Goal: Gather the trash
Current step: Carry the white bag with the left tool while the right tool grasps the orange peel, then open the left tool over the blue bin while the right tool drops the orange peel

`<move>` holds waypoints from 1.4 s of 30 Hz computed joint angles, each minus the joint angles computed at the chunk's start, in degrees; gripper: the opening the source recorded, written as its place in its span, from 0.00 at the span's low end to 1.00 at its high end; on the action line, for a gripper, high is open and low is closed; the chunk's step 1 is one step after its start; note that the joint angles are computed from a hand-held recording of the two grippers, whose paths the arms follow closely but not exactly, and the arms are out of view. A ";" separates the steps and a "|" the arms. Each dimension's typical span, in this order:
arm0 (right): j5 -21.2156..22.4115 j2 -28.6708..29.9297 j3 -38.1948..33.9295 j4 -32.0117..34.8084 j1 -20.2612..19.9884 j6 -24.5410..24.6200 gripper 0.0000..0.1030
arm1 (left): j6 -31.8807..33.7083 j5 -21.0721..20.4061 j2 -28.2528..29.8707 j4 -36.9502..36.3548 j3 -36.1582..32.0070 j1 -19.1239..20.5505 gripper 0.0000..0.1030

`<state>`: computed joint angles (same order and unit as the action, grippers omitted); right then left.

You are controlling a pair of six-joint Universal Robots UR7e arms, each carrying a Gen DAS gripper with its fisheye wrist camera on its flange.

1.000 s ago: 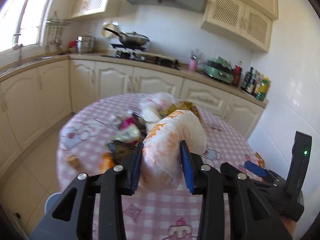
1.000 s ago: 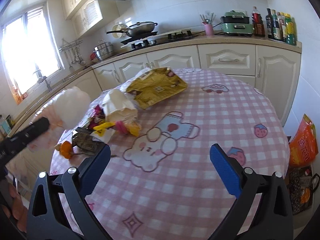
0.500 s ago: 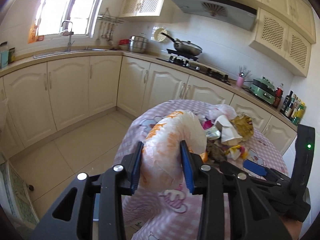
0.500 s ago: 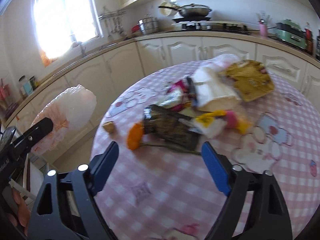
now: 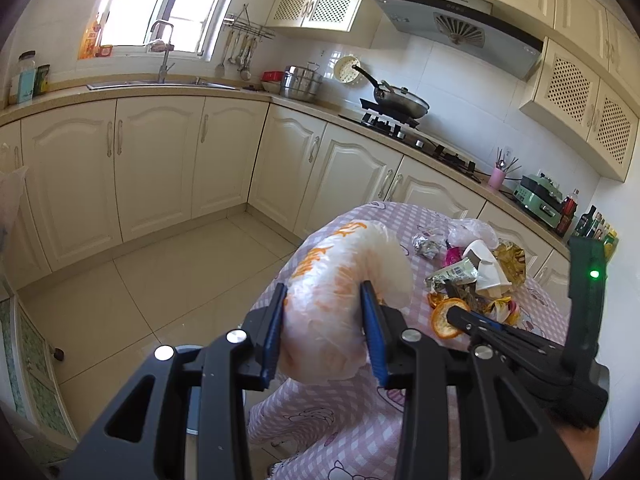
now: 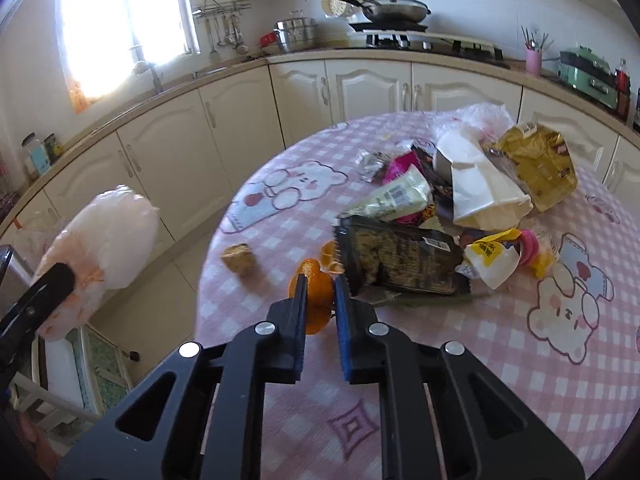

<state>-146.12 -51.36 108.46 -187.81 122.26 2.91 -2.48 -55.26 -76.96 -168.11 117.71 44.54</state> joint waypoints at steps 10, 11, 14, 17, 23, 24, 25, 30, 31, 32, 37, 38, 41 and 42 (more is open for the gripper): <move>6.63 6.35 -6.66 -1.11 5.40 -7.09 0.11 | -1.46 3.45 -4.24 0.03 1.72 2.17 0.34; 7.86 7.27 -7.72 -0.60 5.72 -7.94 0.11 | -1.53 3.94 -4.69 0.01 1.84 2.60 0.34; 11.83 10.36 -11.37 2.33 5.60 -9.75 0.11 | -2.28 5.60 -5.95 0.85 2.03 4.53 0.34; 14.60 13.86 -15.43 6.33 4.46 -10.14 0.11 | -2.97 6.77 -6.33 2.07 1.65 6.96 0.34; 18.97 19.72 -21.44 15.78 0.89 -8.31 0.12 | -4.35 7.63 -3.62 5.57 -0.65 13.26 0.34; 19.14 20.71 -22.55 17.70 0.14 -7.78 0.12 | -4.47 7.54 -2.89 6.37 -1.24 14.36 0.34; 19.46 21.35 -23.14 18.81 -0.34 -7.32 0.12 | -4.45 7.25 -2.15 7.02 -1.85 15.72 0.34; 19.08 25.50 -27.68 24.25 -2.99 -6.26 0.12 | -5.20 6.71 2.58 9.92 -5.31 20.05 0.34; 19.17 26.00 -28.21 24.77 -3.49 -6.00 0.12 | -4.98 6.27 3.96 9.96 -6.47 21.10 0.34; 19.07 26.55 -28.85 25.33 -3.91 -5.84 0.12 | -4.94 6.13 4.91 10.01 -7.13 21.64 0.34; 18.49 28.11 -30.68 26.66 -5.57 -4.57 0.12 | -4.51 3.55 9.93 11.40 -12.62 24.17 0.48; 18.53 28.44 -31.22 27.15 -5.84 -4.21 0.12 | -4.62 3.04 10.44 11.40 -13.15 24.46 0.56; 18.56 28.55 -31.45 27.70 -6.29 -4.00 0.12 | -4.75 2.82 11.55 11.13 -14.08 25.19 0.60; 18.76 28.72 -31.60 27.94 -6.38 -3.82 0.12 | -4.84 3.10 11.73 11.31 -14.16 25.32 0.60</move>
